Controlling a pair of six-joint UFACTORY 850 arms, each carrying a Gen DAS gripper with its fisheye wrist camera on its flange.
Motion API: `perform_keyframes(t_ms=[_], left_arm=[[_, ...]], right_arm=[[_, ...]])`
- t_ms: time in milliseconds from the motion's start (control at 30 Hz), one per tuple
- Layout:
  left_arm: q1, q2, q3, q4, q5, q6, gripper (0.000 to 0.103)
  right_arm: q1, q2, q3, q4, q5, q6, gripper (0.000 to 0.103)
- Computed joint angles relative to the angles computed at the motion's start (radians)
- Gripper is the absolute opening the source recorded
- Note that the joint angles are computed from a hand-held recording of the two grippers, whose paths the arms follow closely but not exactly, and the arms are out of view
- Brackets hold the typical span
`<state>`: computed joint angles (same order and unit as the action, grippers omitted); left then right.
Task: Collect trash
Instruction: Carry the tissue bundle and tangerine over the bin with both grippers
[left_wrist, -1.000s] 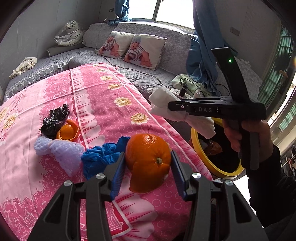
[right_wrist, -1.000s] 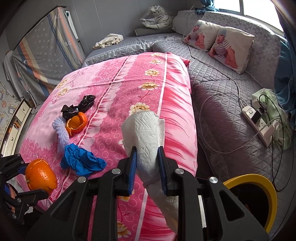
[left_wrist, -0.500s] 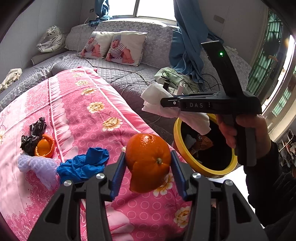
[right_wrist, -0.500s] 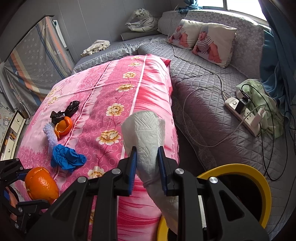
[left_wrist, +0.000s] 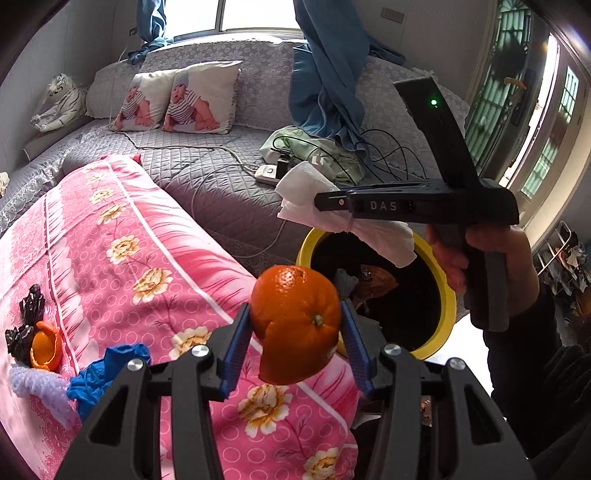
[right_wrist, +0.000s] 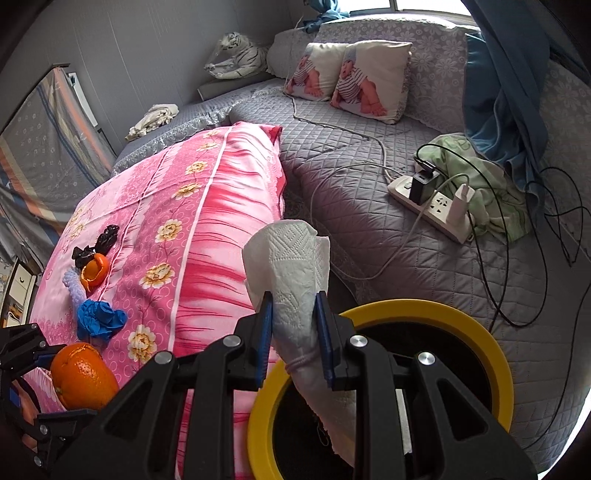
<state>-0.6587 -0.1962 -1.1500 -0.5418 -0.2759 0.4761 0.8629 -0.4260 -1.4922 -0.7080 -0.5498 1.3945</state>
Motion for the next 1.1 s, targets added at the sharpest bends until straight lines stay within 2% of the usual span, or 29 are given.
perform_keyframes(t_ms=[233, 600, 800, 1100], left_arm=[[-0.038, -0.07, -0.076, -0.029, -0.019, 0.046, 0.045], [-0.08, -0.169, -0.166, -0.101, -0.04, 0.123, 0.045], [-0.096, -0.227, -0.217, -0.068, -0.074, 0.078, 0.045], [-0.096, -0.287, -0.265, -0.106, -0.134, 0.088, 0.045]], right_arm=[[-0.014, 0.079, 0.106, -0.08, -0.022, 0.133, 0.021], [-0.027, 0.138, 0.202, -0.104, -0.043, 0.239, 0.021], [-0.036, 0.159, 0.241, -0.097, -0.054, 0.283, 0.022], [-0.048, 0.174, 0.283, -0.067, -0.058, 0.319, 0.022]])
